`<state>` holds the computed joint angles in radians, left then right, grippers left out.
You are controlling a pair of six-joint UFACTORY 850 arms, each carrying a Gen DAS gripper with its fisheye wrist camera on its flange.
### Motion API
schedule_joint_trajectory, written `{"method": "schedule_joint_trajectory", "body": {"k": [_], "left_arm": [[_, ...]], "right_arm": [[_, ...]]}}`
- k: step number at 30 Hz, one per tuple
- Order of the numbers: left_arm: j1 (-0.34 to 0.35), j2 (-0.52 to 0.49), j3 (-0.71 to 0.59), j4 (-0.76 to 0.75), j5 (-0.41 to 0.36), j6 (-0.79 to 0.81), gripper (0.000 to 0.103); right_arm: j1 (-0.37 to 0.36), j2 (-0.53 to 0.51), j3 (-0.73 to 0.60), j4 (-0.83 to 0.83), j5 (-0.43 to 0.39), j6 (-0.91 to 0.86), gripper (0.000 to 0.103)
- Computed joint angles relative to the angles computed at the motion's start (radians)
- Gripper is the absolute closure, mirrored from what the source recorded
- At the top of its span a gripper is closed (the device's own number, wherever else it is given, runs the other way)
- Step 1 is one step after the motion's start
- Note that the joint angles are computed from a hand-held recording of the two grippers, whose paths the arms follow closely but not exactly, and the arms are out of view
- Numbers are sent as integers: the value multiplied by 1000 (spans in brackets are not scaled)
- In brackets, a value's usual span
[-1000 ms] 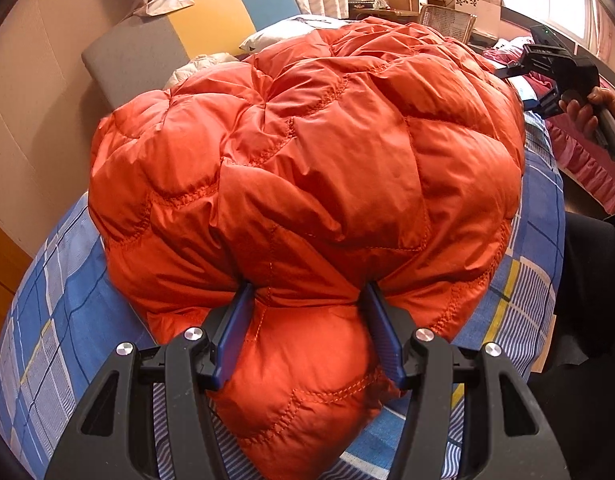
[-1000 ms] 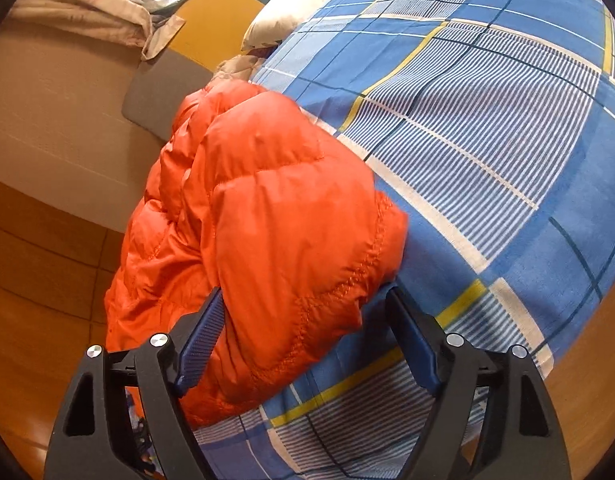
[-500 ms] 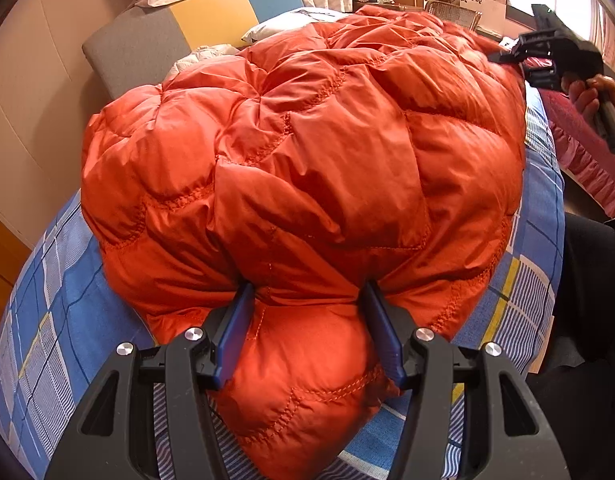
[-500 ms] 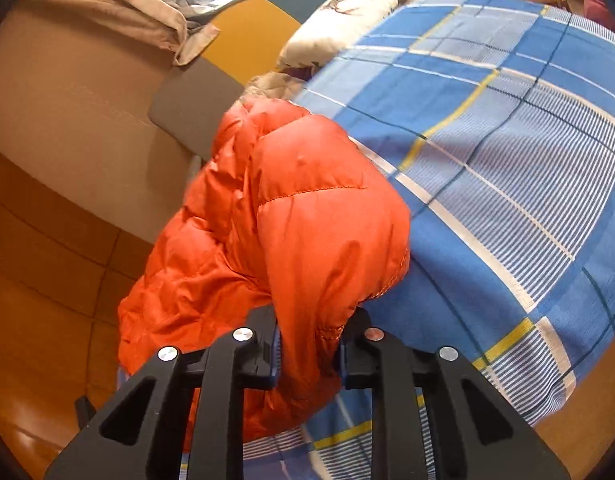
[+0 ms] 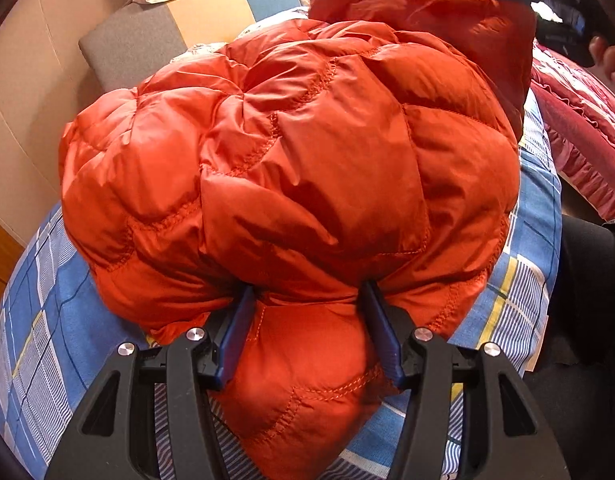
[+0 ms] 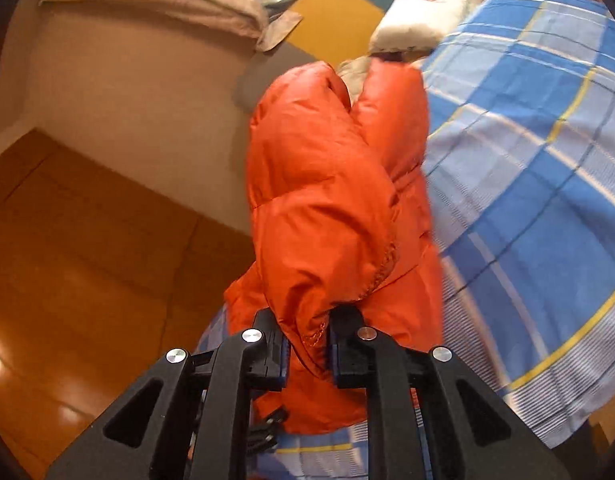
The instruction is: Fold large clothes
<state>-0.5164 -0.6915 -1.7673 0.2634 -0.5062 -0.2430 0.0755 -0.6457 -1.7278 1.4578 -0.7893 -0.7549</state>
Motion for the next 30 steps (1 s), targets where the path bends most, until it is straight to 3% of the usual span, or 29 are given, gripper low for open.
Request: {"method": "schedule_joint_trajectory", "body": {"k": [8,16,30], "left_arm": [[12,-18,-24,-70,-5,93,48],[21,-26,-27,-121,15,151,48],[42,-26,-20,-234,20,253,49]], "right_arm": [[78,-22,-38,-72,-84,23,90],[165,-74,-128,-291,-87,63,90],[234,-175,-240,-463,-86,128,90]]}}
